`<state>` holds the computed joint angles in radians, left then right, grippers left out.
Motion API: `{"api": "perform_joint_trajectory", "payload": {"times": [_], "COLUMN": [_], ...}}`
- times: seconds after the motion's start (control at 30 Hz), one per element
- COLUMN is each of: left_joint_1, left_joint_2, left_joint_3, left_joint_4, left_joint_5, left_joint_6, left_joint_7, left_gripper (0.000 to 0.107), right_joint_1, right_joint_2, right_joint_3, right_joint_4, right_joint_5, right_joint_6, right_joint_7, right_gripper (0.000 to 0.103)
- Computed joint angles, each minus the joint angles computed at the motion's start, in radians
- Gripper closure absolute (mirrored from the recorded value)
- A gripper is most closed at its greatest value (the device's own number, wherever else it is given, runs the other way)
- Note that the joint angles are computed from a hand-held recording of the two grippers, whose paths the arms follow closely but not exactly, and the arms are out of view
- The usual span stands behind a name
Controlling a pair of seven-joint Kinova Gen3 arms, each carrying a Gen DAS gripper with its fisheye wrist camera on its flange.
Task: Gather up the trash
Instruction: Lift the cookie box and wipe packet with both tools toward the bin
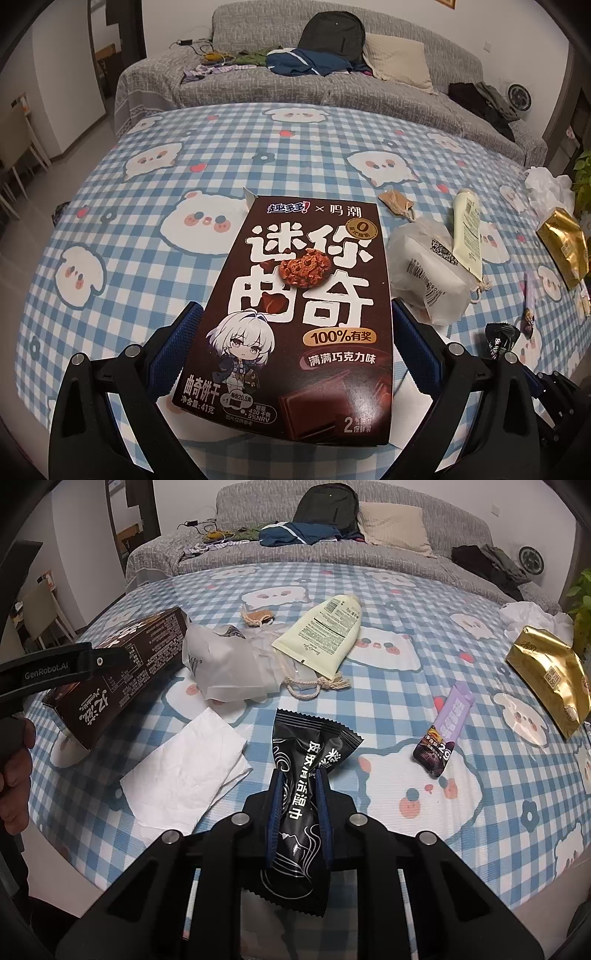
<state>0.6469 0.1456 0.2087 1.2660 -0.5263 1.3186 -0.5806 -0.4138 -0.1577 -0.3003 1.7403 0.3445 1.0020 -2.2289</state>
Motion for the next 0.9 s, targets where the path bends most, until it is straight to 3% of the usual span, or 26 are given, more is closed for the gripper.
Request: {"api": "perform_joint_trajectory", "payload": {"times": [0.13, 0.9], "left_joint_1": [0.009, 0.096], "left_joint_2": [-0.019, -0.084], "left_joint_3": [0.008, 0.114], "left_joint_4": [0.017, 0.033], "left_joint_5": [-0.006, -0.108], "left_joint_6": [0.003, 0.104], "left_joint_7": [0.022, 0.188], "left_gripper": [0.012, 0.013], "right_joint_1": [0.005, 0.059], "right_joint_2": [-0.016, -0.151], "right_joint_3": [0.006, -0.084], "right_joint_4": [0.004, 0.001], "right_joint_5": [-0.011, -0.044], "right_joint_6": [-0.009, 0.061], "right_joint_7": [0.01, 0.0], "right_gripper": [0.093, 0.093]}}
